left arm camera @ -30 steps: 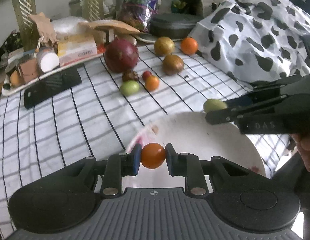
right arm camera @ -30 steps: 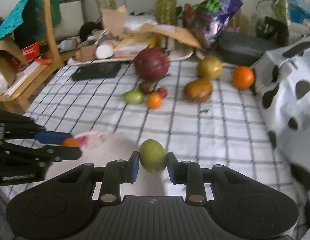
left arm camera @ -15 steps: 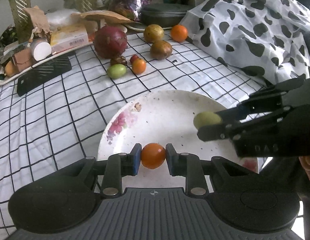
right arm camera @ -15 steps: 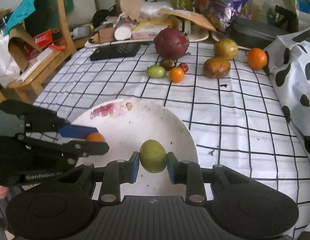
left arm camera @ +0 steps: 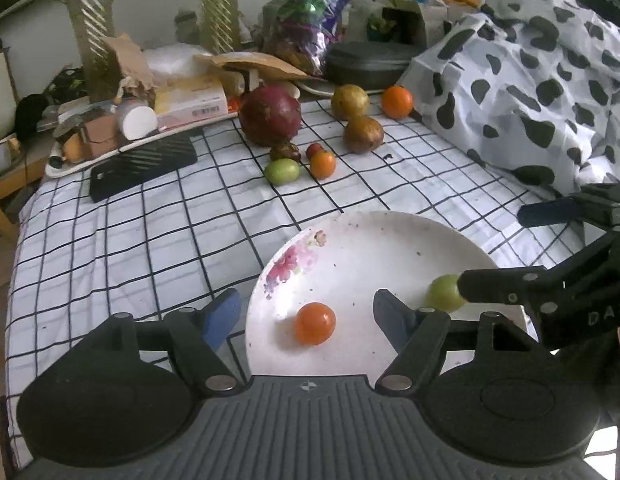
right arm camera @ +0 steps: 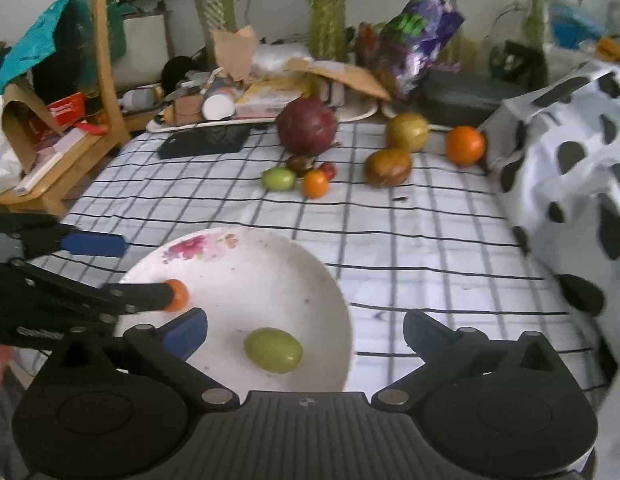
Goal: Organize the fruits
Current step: 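Carry both fruits over the white plate and open both tools to release them, then withdraw both open tools from the plate back toward the fruit row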
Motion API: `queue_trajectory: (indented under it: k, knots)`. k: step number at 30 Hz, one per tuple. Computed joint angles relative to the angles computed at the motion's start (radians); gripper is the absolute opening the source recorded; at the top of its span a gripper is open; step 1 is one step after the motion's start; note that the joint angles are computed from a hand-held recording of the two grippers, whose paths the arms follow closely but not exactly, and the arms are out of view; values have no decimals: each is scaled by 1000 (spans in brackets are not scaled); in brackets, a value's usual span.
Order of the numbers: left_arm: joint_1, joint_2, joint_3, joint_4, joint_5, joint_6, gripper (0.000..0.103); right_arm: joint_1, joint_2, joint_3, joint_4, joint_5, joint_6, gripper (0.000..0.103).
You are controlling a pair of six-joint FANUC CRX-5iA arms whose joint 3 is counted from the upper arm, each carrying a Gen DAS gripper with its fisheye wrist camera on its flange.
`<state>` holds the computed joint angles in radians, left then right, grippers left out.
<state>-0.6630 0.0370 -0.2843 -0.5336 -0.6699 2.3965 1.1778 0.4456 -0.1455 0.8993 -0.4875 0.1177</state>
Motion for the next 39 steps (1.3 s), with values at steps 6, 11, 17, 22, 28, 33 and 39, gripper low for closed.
queue_trajectory:
  k: [6, 11, 17, 22, 28, 33, 39]
  knots:
    - [-75, -8, 25, -109, -87, 119, 72, 33, 5, 8, 2, -117, -28, 103]
    - [-107, 2, 44, -150, -134, 161, 72, 49, 21, 31, -11, -189, -12, 103]
    - [-109, 2, 45, -162, -143, 177, 72, 53, 35, 53, -29, -236, -13, 103]
    - [-106, 0, 44, -161, -148, 191, 72, 54, 38, 54, -20, -248, -28, 103]
    - [-103, -3, 45, -159, -150, 206, 72, 60, 51, 64, 12, -281, -36, 103]
    - [-101, -1, 49, -160, -157, 219, 72, 63, 55, 66, 31, -293, -34, 103]
    - [-101, -2, 51, -162, -155, 224, 72, 64, 67, 80, 40, -323, -37, 103]
